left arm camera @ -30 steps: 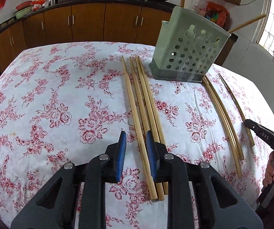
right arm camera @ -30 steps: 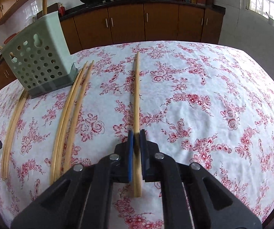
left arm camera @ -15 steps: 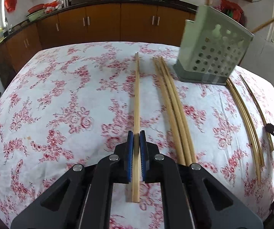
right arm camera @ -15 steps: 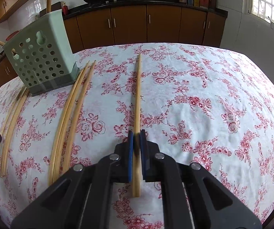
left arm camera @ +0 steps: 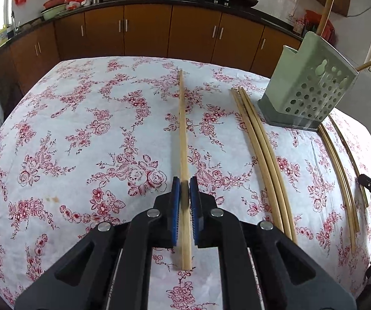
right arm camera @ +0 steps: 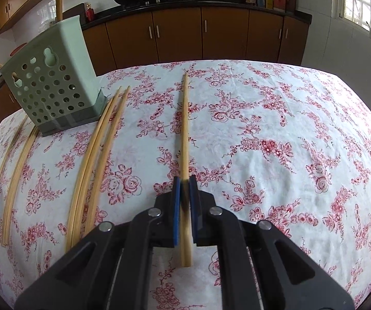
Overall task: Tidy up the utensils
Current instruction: 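Grasp another bamboo chopstick with the right gripper while the left gripper grasps one too, then lift the chopstick with the right gripper over the holder while the left gripper carries its chopstick there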
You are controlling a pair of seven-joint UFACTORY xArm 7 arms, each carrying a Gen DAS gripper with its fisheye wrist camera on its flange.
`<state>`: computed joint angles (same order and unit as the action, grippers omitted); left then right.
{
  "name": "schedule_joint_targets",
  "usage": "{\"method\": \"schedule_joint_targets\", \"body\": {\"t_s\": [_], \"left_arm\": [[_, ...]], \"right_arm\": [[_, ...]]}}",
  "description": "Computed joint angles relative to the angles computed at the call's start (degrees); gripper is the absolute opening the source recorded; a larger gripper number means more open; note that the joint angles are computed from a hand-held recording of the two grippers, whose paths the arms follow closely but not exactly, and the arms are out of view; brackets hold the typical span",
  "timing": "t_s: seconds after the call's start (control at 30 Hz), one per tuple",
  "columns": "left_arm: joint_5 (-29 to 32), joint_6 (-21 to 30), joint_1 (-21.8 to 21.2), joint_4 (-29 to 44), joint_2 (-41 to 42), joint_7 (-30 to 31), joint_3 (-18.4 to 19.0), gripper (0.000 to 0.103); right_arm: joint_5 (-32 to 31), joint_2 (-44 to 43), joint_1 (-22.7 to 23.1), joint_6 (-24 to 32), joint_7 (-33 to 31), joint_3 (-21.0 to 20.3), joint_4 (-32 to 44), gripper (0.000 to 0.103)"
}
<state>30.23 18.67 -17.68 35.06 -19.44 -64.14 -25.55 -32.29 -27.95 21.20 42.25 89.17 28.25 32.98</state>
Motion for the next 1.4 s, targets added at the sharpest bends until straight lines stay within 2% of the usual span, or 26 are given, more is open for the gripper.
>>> {"method": "schedule_joint_targets", "body": {"t_s": [0.33,0.8,0.97,1.4], "left_arm": [[0.3,-0.4,0.0,-0.1,0.1,-0.4,-0.1,0.01],[3.3,6.0,-1.6,1.4,-0.2,-1.1,-1.3,0.01],[3.6,5.7,-2.3,1.4,0.0,-1.5,-0.6,0.01],[2.9,9.0,-4.4,0.0,-2.7,-3.2,-1.5,0.008]], "right_arm": [[-0.2,0.2,0.0,0.2,-0.2,-0.1,0.2,0.009],[0.3,-0.2,1.5,2.2,0.4,0.7,0.2,0.01],[0.6,-0.6,2.0,2.2,0.6,0.8,-0.1,0.01],[1.7,-2.2,2.7,1.7,0.8,1.0,-1.2,0.008]]}}
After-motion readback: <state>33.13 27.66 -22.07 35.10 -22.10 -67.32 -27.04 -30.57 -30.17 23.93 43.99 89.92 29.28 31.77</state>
